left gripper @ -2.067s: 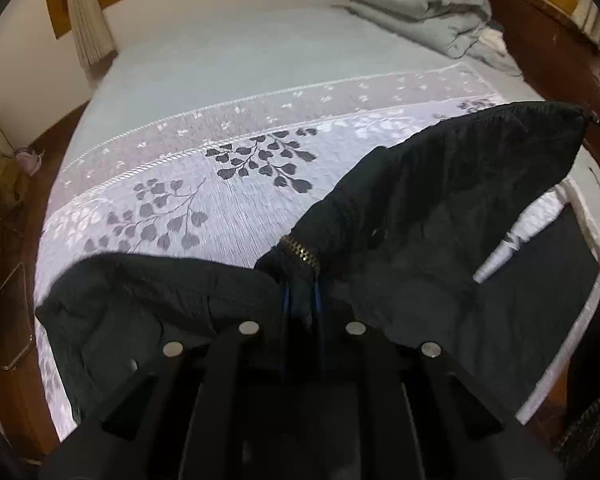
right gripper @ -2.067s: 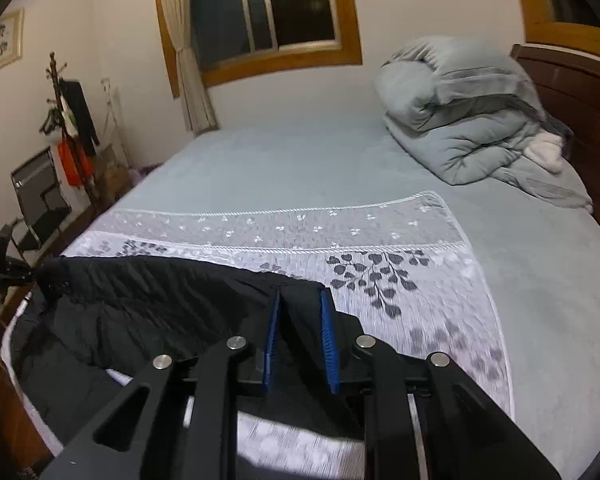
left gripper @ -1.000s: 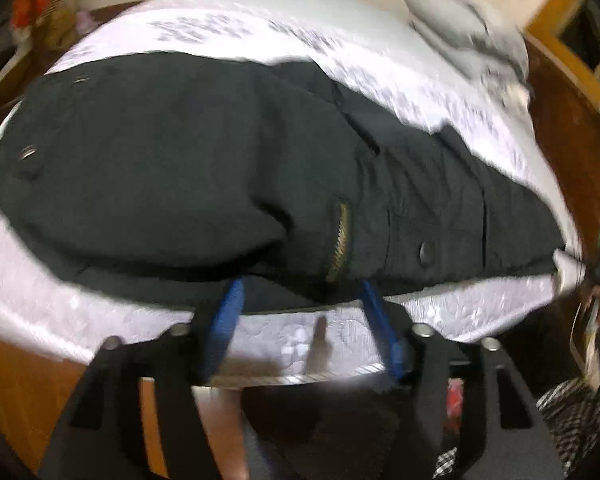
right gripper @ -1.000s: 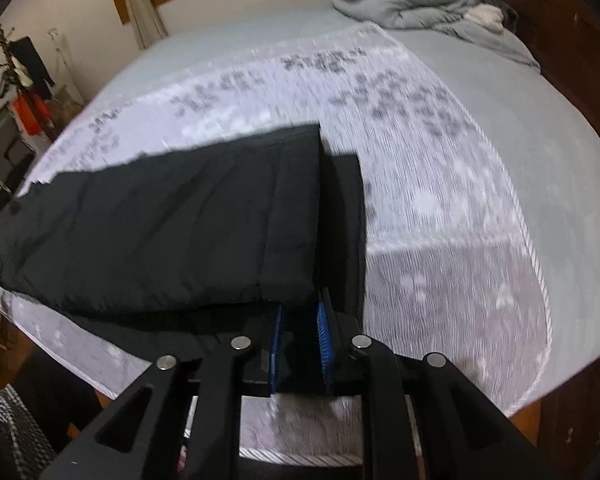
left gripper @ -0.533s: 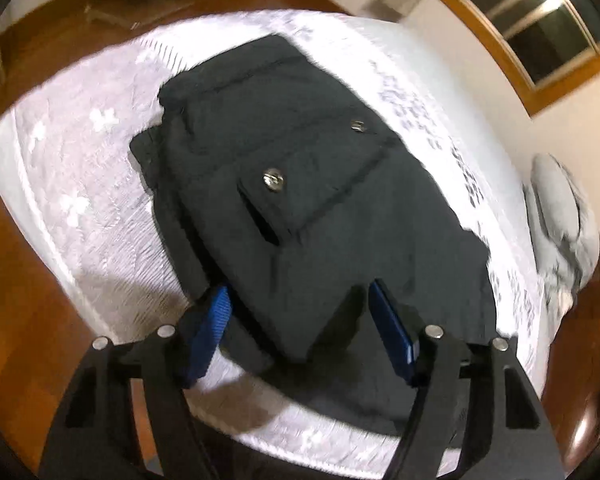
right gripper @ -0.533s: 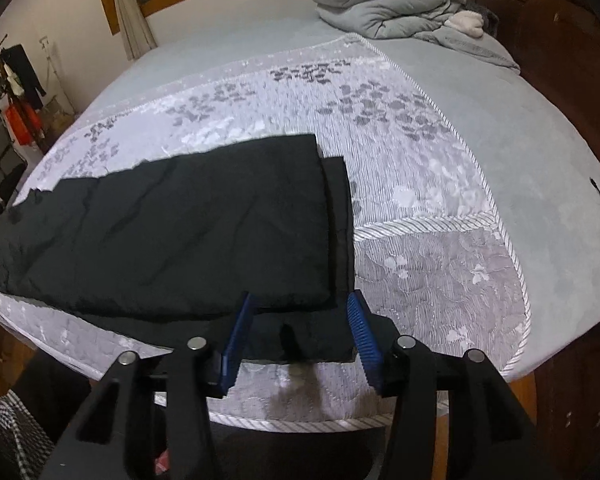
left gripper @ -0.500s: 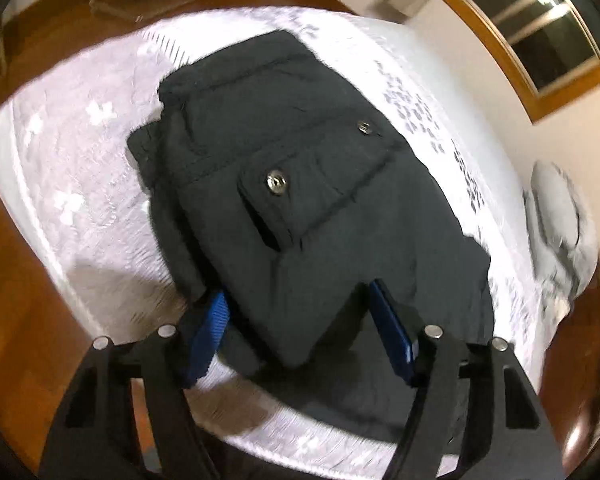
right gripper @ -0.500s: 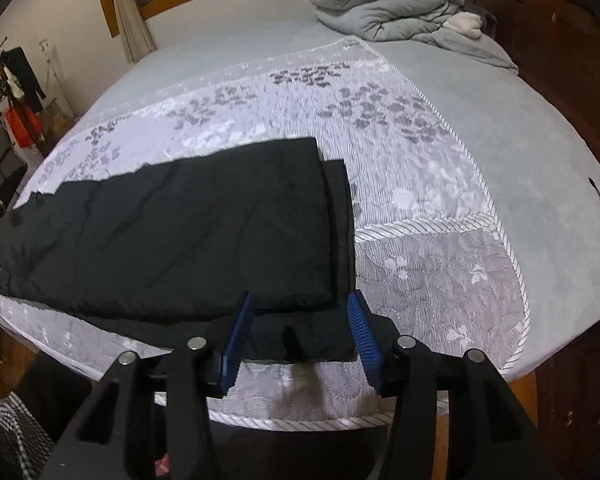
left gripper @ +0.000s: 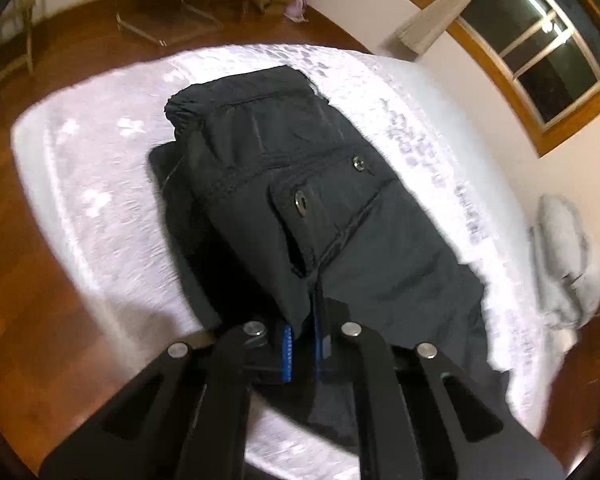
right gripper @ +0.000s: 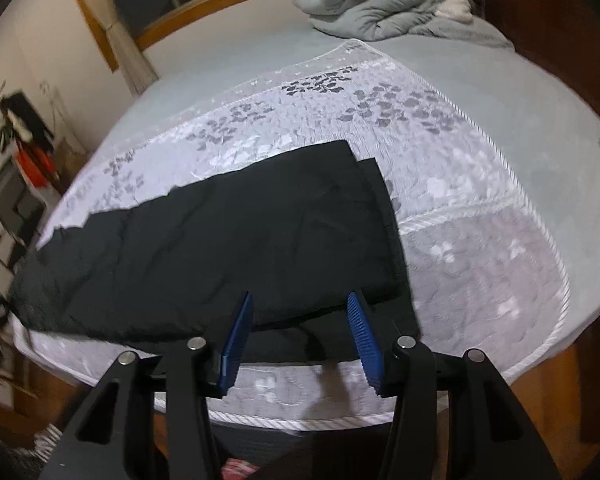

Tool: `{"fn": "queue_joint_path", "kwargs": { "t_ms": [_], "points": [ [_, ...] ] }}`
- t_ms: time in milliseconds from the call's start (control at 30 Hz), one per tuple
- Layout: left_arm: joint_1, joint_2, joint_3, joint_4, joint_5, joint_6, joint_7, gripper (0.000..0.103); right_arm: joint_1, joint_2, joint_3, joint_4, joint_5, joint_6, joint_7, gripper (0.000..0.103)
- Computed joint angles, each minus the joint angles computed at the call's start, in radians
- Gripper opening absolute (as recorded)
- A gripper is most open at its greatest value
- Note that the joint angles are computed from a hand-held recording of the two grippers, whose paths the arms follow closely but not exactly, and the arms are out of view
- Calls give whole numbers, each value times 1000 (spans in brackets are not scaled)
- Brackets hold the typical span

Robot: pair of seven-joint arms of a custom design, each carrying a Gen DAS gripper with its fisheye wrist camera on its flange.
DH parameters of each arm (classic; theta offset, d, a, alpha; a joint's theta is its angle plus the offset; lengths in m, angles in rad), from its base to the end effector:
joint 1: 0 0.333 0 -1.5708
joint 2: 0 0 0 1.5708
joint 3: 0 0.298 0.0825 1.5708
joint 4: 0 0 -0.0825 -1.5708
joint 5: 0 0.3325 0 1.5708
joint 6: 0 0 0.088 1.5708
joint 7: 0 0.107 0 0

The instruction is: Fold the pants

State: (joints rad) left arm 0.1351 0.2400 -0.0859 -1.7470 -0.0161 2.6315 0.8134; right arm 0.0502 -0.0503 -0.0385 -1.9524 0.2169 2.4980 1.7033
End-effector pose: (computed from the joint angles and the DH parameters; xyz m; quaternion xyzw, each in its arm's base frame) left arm 0.6219 0.0362 0.5117 -0.8835 0.3445 -0.2944 0.1187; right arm 0.5415 0.0046 0.5653 -0.5823 0.7537 -0.1240 0.2785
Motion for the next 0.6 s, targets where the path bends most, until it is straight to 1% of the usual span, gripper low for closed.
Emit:
{"fn": "queue_joint_path", "kwargs": {
  "t_ms": [33, 67, 133, 167, 233, 267, 300, 367, 467, 500, 533, 600],
  "points": [
    [-16, -12, 14, -23, 43, 3, -33, 6, -1, 0, -2, -5, 12, -2, 14, 51],
    [-21, -17, 16, -40, 56, 14, -45, 6, -2, -2, -3, -12, 28, 3, 16, 51],
    [-34, -20, 27, -61, 114, 25, -70, 8, -4, -5, -13, -33, 113, 12, -4, 51],
    [-39, -18, 32, -54, 141, 19, -78, 9, -7, -6, -15, -38, 134, 14, -1, 51],
    [-59, -9, 43, -28, 216, -9, -108, 11, -13, -19, -26, -68, 221, 38, -8, 52],
    [-63, -7, 43, -19, 233, -20, -123, 14, -15, -26, -36, -87, 308, 54, -27, 52],
    [-65, -10, 43, -14, 240, -31, -141, 19, -16, -30, -41, -97, 366, 62, -44, 52],
    [-69, -24, 45, -24, 254, -35, -194, 24, -16, -35, -52, -117, 491, 81, -94, 52],
    [-85, -84, 60, -90, 330, -25, -333, 29, -17, -14, -54, -107, 587, 84, -153, 52],
    [-95, -108, 64, -110, 379, -31, -390, 37, -19, 2, -54, -91, 611, 68, -162, 52],
    [-92, -121, 61, -125, 401, -29, -409, 42, -22, 15, -52, -82, 626, 61, -166, 52],
    [-95, -147, 51, -144, 456, -31, -448, 63, -29, 45, -46, -65, 658, 60, -165, 52]
  ]
}}
